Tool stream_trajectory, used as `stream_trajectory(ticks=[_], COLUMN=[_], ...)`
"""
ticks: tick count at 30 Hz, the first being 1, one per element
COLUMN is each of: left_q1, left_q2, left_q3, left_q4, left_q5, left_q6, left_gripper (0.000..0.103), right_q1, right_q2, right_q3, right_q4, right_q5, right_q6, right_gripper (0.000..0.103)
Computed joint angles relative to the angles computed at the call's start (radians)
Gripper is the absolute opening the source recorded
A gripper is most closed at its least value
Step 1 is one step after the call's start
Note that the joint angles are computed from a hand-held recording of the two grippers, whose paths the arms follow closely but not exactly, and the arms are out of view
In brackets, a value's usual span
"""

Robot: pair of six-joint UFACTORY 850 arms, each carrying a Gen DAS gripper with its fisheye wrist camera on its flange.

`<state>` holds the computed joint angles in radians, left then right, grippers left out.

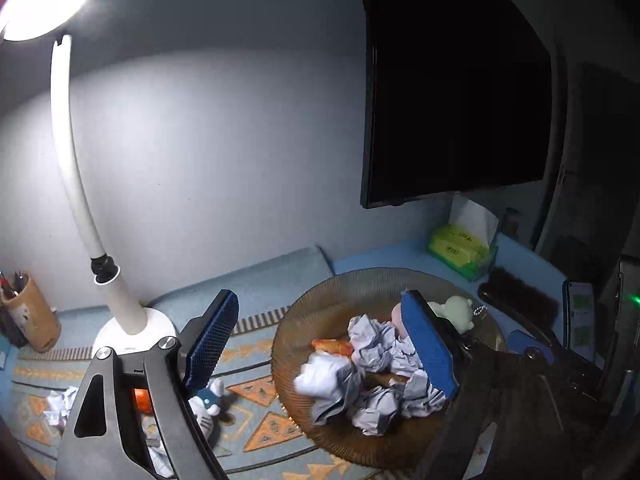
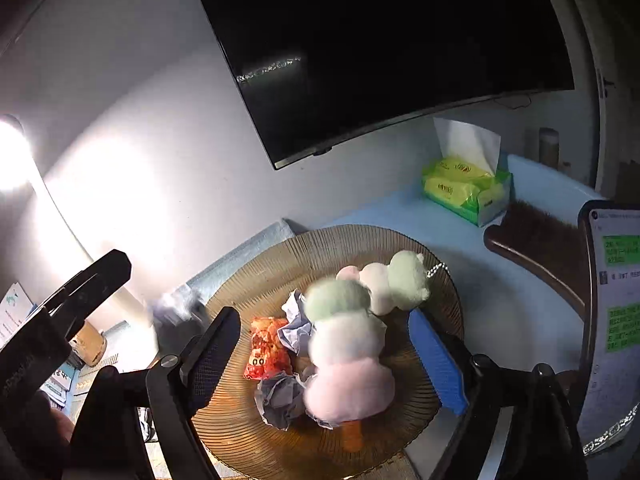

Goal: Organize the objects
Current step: 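Open both tools to drop the paper ball and dango into the bowl, then move both tools back over the remaining items on the rug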

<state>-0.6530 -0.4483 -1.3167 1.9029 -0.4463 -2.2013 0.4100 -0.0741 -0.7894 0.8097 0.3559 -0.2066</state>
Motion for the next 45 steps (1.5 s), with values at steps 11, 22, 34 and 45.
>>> stream_trajectory(ticks=[11,22,34,45], left_q1=[-0.080,0.094,0.142,0.161], left_q2=[0.395,0.471,0.413,0.427], left_q3=[0.482,0.785,0.815,0.831], left_q4=[-0.176,-0.349,-0.133,-0.028], left_q5=[-0.488,-0.361,-0.197,-0.146], left_q6=[-0.103,-0.216,-0.441,-0.515], left_gripper=[0.083,0.085,0.085,0.085], right_q1=[0.209,0.419,0.425,0.431], right_q2=[0.112,-0.130,-0.169,-0.176], right_q3=[0.117,0.039,0.002,-0.005], right_q4=[-0.201,0.047,0.180,0.172], right_q5=[0.036,0.170,0.160,0.146], right_q6=[0.042,-0.222,-0.364,-0.395], right_gripper=[0.086,0.095,0.095,0.095])
